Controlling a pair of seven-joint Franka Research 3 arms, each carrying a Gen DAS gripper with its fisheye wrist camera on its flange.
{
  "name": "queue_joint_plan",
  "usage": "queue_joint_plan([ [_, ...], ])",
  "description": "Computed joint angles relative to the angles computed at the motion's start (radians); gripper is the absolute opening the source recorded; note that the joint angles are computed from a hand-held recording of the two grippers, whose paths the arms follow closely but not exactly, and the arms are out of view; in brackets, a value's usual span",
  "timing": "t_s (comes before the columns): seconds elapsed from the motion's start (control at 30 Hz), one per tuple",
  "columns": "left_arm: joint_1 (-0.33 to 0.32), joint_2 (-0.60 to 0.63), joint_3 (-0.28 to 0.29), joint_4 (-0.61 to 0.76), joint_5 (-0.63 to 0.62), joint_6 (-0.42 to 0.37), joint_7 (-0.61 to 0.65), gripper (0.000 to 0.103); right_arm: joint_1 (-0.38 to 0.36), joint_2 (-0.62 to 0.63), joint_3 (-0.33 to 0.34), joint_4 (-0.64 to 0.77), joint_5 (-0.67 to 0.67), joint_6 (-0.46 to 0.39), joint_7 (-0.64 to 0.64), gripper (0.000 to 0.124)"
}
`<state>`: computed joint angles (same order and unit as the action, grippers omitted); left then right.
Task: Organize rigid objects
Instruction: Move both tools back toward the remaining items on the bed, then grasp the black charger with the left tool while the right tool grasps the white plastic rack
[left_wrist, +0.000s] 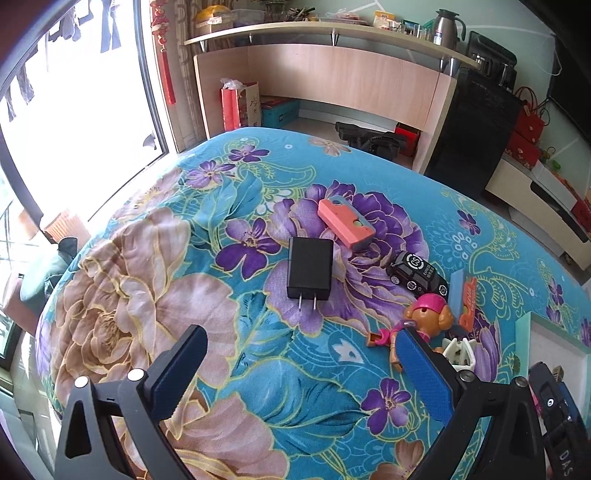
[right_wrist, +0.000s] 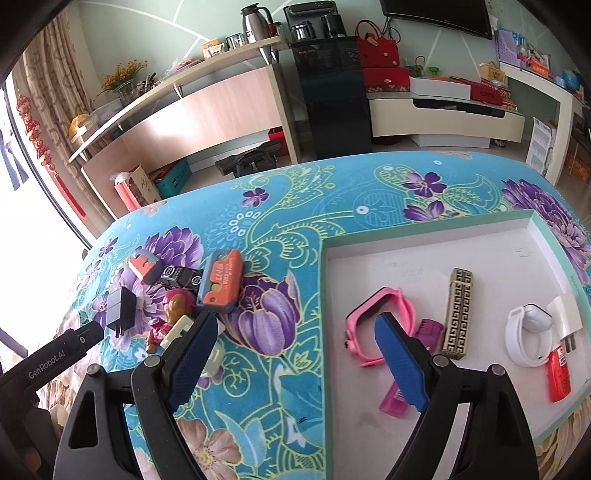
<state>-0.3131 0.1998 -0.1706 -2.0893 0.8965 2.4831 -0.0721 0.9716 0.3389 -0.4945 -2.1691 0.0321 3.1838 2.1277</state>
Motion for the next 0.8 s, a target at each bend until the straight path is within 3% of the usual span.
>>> queue_joint_plan([
  [0.13, 0.014, -0.019, 0.006, -0.029, -0.008, 0.011, -0.010, 0.103, -0.107, 0.026, 0.139, 0.050, 0.017, -0.005, -0.060, 0.087],
  [0.33, 0.036, -0.042, 0.007, -0.067, -0.015, 0.031, -0.027, 0.103, -0.121, 0.084, 0.179, 0.122, -0.010, -0.052, -0.087, 0.087],
  [0.6, 0.054, -0.036, 0.007, -0.081, -0.038, 0.052, -0.007, 0.103, -0.195, 0.140, 0.273, 0.194, -0.040, -0.118, -0.108, 0.087],
  [0.8, 0.059, -0.024, 0.012, -0.082, -0.056, 0.066, 0.005, 0.103, -0.192, 0.169, 0.269, 0.227, -0.094, -0.155, -0.066, 0.087],
])
